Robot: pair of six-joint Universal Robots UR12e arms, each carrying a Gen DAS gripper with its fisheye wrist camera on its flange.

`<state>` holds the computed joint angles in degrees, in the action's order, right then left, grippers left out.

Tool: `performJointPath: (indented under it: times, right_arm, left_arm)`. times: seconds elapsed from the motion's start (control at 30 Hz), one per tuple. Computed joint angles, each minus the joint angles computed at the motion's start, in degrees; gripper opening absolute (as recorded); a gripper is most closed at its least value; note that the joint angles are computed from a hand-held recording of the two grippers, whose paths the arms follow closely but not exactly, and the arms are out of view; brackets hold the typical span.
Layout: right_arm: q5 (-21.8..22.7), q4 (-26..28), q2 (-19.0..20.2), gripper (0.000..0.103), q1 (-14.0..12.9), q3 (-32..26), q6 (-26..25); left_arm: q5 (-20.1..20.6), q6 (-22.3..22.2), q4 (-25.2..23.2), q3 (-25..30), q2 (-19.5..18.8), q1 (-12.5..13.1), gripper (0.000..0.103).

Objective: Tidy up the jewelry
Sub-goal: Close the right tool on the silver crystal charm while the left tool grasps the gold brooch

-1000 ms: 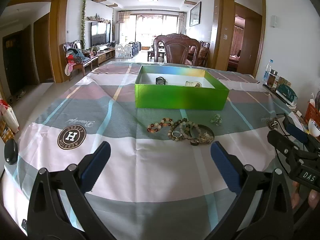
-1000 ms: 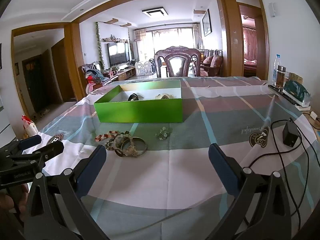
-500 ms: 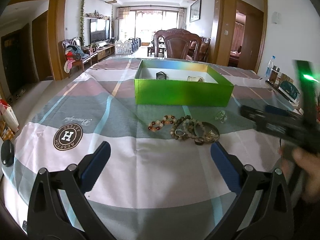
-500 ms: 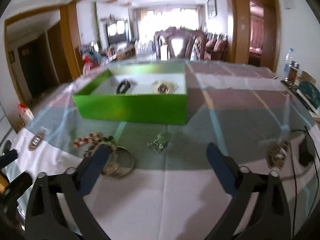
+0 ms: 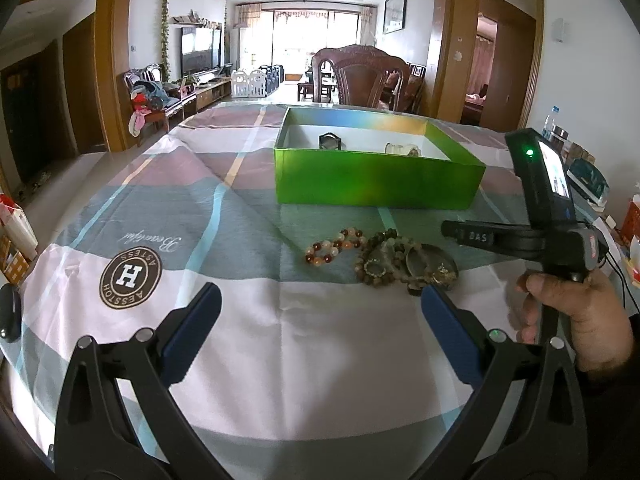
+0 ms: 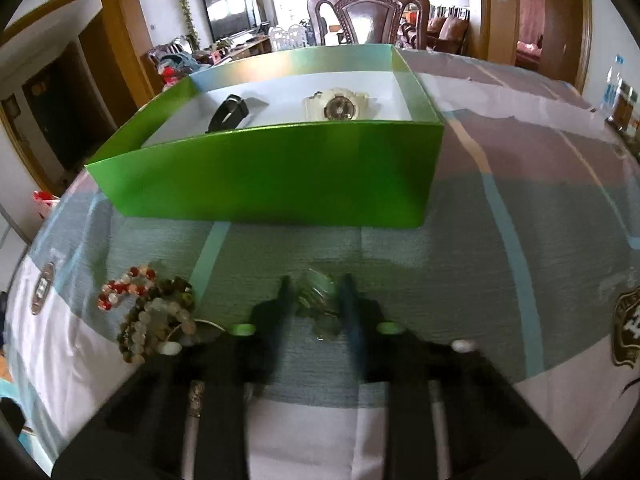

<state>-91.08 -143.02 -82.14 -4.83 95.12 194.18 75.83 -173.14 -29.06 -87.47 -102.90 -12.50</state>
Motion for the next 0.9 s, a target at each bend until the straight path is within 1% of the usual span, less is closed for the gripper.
performJointPath:
  times: [0.07,0.13,0.2,0.27,0.3,0.37,0.43,0.5,0.57,0.63,0.67,0.73,0.8,0.83,0.9]
  right_arm:
    - [1.7,-1.0,-0.5,0.019,-0.6,0.7,0.8]
    - [3.2,-3.7,-1.7,0.019,-1.1,2.2,1.3]
    - [5.1,-7.7,-3.5,0.019,-1.7,4.3,2.0]
    - [6.9,-11.7,-5.1,0.019,-2.2,6.2,2.9]
    - [8.4,-15.3,-6.5,0.019,-2.7,8.0,3.5]
    - [8.6,-19.1,-8.0,0.019,-2.9,10.2,4.2]
    - [9.6,-21.4,-9.0,0.019,-3.4,11.8,5.2]
    - [9.6,-23.9,-9.8,0.019,-3.8,13.4,5.7]
    - [9.8,-25.8,-10.1,0.019,-4.2,14.5,5.6]
    - [10.4,-26.7,-9.4,0.019,-4.7,14.5,6.3]
    - [12.2,-27.3,-9.4,0.019,-5.4,14.9,7.8]
    - [13.4,-28.3,-9.2,0.019,-5.8,15.0,8.9]
    - [16.0,-29.2,-8.9,0.019,-6.4,15.3,9.9]
    - [17.1,-30.0,-8.8,0.019,-6.7,15.4,10.6]
    - [18.2,-30.7,-8.7,0.019,-7.1,15.6,11.1]
  left_arm:
    - [-0.1,0.4,-1.1,0.9,-0.6,-0.3,0.099]
    - [-0.2,0.8,-2.3,1.9,-1.2,-0.7,0.099]
    - [-0.6,1.3,-2.8,2.6,-1.7,-1.1,0.099]
    - [0.0,2.4,-3.4,3.4,-2.4,-1.9,0.099]
    - [0.5,3.1,-3.8,3.9,-2.8,-2.3,0.099]
    - [1.2,3.7,-4.6,4.9,-3.7,-3.0,0.099]
    - [1.4,4.1,-6.3,6.2,-4.6,-3.6,0.098]
    - [1.0,4.3,-7.4,7.1,-5.3,-4.0,0.095]
    - [0.1,5.6,-8.3,7.6,-5.5,-4.4,0.093]
    - [-0.7,7.6,-8.1,7.5,-5.6,-5.0,0.092]
    - [-0.9,8.8,-7.9,7.4,-5.5,-5.3,0.09]
    - [-1.0,10.9,-8.1,7.5,-5.6,-5.9,0.081]
    - [-1.6,12.1,-10.0,8.2,-6.0,-6.3,0.068]
    - [-1.9,12.4,-11.0,8.6,-6.2,-6.4,0.064]
    - [-1.9,12.6,-13.6,9.8,-6.9,-6.6,0.043]
